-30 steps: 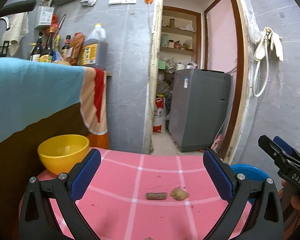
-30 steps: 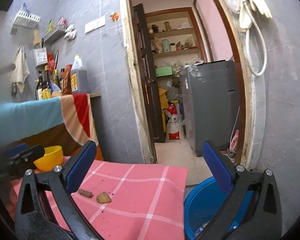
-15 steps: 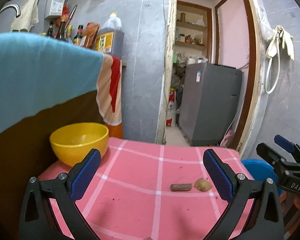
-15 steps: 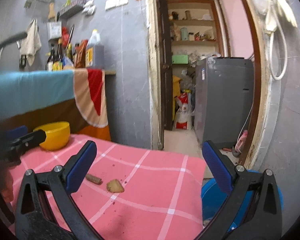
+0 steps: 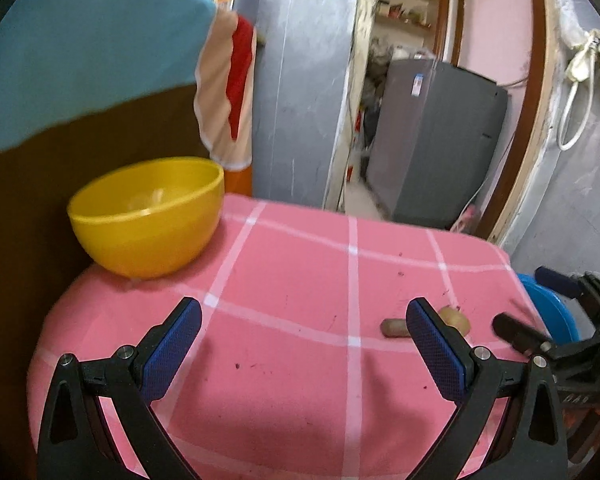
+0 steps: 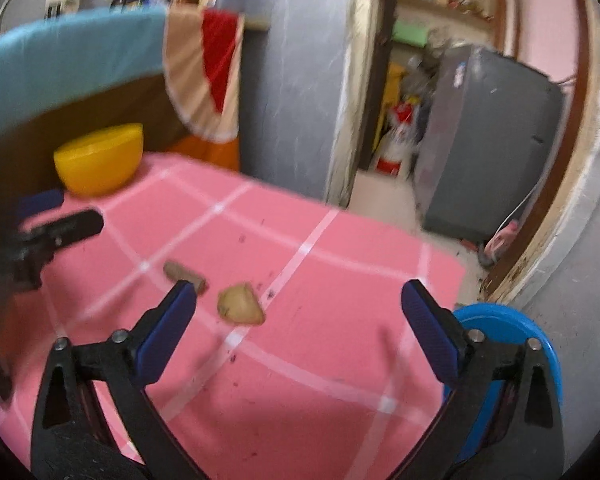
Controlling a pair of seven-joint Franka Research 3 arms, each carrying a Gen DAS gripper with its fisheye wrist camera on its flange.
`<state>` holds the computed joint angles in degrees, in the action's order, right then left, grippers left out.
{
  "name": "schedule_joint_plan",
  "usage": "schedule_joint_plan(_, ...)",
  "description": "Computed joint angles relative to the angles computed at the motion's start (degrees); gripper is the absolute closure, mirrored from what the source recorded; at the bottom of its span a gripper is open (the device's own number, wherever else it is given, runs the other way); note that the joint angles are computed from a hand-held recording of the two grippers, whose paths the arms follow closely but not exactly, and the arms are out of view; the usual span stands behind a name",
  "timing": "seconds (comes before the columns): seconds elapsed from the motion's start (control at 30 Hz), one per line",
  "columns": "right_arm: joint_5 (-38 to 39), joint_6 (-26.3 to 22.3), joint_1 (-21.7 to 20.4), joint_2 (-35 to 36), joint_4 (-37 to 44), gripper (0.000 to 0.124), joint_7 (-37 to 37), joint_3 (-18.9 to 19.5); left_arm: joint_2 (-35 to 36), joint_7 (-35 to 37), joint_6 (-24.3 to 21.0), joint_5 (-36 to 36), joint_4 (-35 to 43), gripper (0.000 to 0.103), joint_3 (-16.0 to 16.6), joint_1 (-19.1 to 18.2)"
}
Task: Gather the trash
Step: 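Move both open tools back toward the brown stick and scrap on the table, then grasp the brown stick with left gripper while right grasps the beige lump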
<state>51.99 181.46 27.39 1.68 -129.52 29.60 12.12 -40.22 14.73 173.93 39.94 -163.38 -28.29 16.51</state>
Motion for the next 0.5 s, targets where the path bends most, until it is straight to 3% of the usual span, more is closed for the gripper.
schedule_joint_plan(0.13, -27.84, -4.23, 1.37, 1.01, -1.25, 0.032, 21.01, -4.19, 3.7, 2.89, -1.34, -2.46, 0.6, 0.003, 5.17, -4.83)
schedule_joint_plan(0.23, -36.6, -7.68, 0.91, 1.96, -0.27, 0.04, 26.39, -4.53, 5.09, 4.58, -1.19, -3.85, 0.56, 0.003, 7.52, -6.89)
schedule_joint_plan(0.33, -41.55, -12.22, 0.26, 3.48, 2.05, 0.047, 28.95, -4.53, 5.75, 6.28, -1.3, -5.11, 0.52, 0.003, 8.89, -8.45)
schedule_joint_plan(0.5, -32.86, -17.86, -2.76, 4.9, 5.71, 0.051, 21.57, -2.07, 7.3, 9.18, -2.05, -6.95, 1.44, 0.004, 10.19, -10.59)
